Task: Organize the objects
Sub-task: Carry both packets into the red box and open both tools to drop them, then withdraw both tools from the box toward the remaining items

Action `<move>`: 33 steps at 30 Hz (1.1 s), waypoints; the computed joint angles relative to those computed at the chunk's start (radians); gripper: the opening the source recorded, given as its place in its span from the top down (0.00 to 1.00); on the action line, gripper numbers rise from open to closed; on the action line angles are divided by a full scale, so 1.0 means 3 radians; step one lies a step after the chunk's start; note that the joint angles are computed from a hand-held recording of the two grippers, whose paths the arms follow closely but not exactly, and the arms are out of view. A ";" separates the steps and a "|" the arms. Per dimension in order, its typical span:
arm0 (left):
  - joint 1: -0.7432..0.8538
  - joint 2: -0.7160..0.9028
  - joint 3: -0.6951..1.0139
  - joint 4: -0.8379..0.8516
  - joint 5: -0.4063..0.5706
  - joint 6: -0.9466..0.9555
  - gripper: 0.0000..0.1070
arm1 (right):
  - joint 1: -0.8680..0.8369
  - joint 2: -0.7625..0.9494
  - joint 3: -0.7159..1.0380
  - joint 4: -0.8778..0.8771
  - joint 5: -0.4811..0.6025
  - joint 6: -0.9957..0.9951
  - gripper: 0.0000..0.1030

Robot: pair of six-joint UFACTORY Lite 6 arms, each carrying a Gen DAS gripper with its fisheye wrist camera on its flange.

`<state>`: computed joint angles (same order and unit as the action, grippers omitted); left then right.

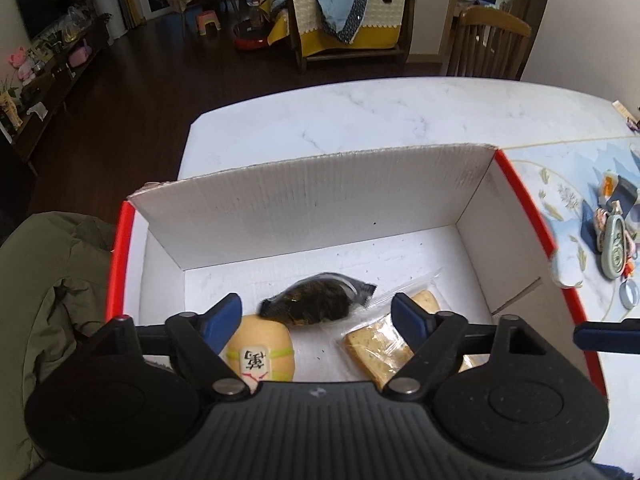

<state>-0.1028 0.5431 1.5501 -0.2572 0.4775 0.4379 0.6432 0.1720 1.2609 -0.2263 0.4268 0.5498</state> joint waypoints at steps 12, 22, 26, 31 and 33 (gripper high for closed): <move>-0.0113 -0.1101 -0.1049 -0.0325 -0.0264 0.0209 0.14 | 0.0012 -0.1017 -0.0669 0.0038 0.0010 -0.0163 0.19; -0.0637 -0.2046 -0.1844 -0.0154 -0.0459 -0.0292 0.04 | -0.0383 -0.2033 -0.1295 0.0945 0.0161 -0.1181 0.01; -0.1040 -0.2232 -0.2004 0.0586 -0.0541 -0.1340 0.04 | -0.0651 -0.2483 -0.1583 0.1259 0.0354 -0.1716 0.00; -0.1474 -0.2296 -0.2141 0.1045 -0.0665 -0.2309 0.04 | -0.1389 -0.3035 -0.1962 0.1952 0.0702 -0.2775 0.00; -0.1676 -0.2285 -0.2170 0.1330 -0.0694 -0.2756 0.04 | -0.1822 -0.3215 -0.2095 0.2256 0.0888 -0.3233 0.00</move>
